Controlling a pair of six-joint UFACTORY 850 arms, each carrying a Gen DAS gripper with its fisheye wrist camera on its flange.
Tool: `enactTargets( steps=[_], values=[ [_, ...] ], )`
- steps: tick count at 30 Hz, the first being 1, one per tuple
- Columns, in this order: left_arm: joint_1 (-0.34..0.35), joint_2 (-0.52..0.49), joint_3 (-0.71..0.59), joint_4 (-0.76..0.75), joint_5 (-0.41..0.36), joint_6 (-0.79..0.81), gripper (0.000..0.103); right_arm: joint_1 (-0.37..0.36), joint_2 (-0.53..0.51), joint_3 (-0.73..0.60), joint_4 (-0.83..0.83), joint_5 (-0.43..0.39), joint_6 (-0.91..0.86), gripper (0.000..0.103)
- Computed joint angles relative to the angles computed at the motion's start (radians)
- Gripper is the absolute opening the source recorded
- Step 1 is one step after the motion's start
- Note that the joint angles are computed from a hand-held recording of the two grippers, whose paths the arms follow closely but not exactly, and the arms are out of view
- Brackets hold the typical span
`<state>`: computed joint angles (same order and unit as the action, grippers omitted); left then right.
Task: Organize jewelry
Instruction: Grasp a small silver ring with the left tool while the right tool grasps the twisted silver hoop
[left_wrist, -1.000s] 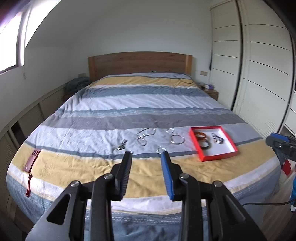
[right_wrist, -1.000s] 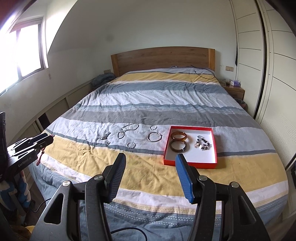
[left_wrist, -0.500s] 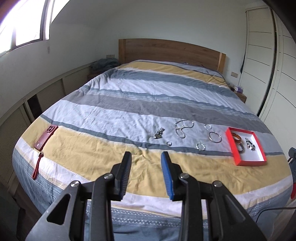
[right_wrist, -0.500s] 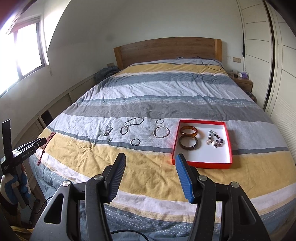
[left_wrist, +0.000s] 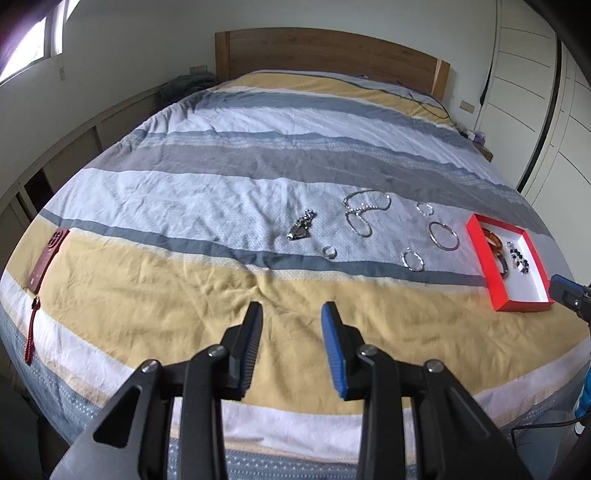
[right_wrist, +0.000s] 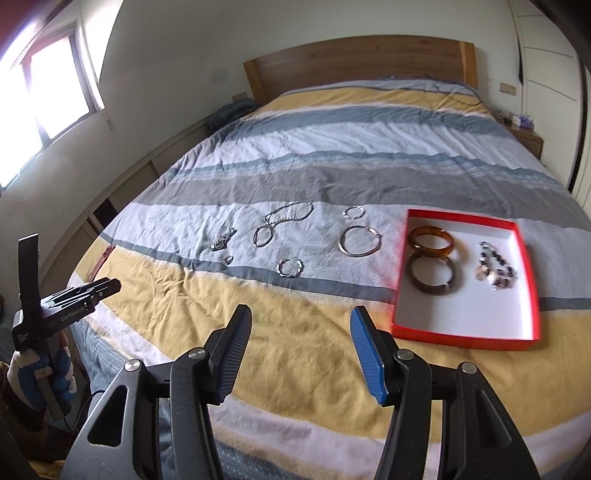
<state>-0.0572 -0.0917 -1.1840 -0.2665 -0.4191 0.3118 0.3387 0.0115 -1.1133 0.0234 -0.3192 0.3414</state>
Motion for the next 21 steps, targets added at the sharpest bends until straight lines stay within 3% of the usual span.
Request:
enactTargets(
  steps=[10, 16, 21],
  values=[
    [-0.039, -0.277, -0.212, -0.086, -0.033, 0.084, 0.031, -0.033, -0.34, -0.252, 0.403, -0.036, -0.444, 0.055],
    [-0.058, -0.404, -0.318, -0.105, -0.055, 0.115, 0.031, -0.037, -0.488, -0.375, 0.399, -0.065, -0.459, 0.055],
    [-0.07, -0.468, -0.367, -0.089, -0.051, 0.1, 0.031, -0.042, -0.548, -0.427, 0.398, -0.072, -0.471, 0.055]
  ],
)
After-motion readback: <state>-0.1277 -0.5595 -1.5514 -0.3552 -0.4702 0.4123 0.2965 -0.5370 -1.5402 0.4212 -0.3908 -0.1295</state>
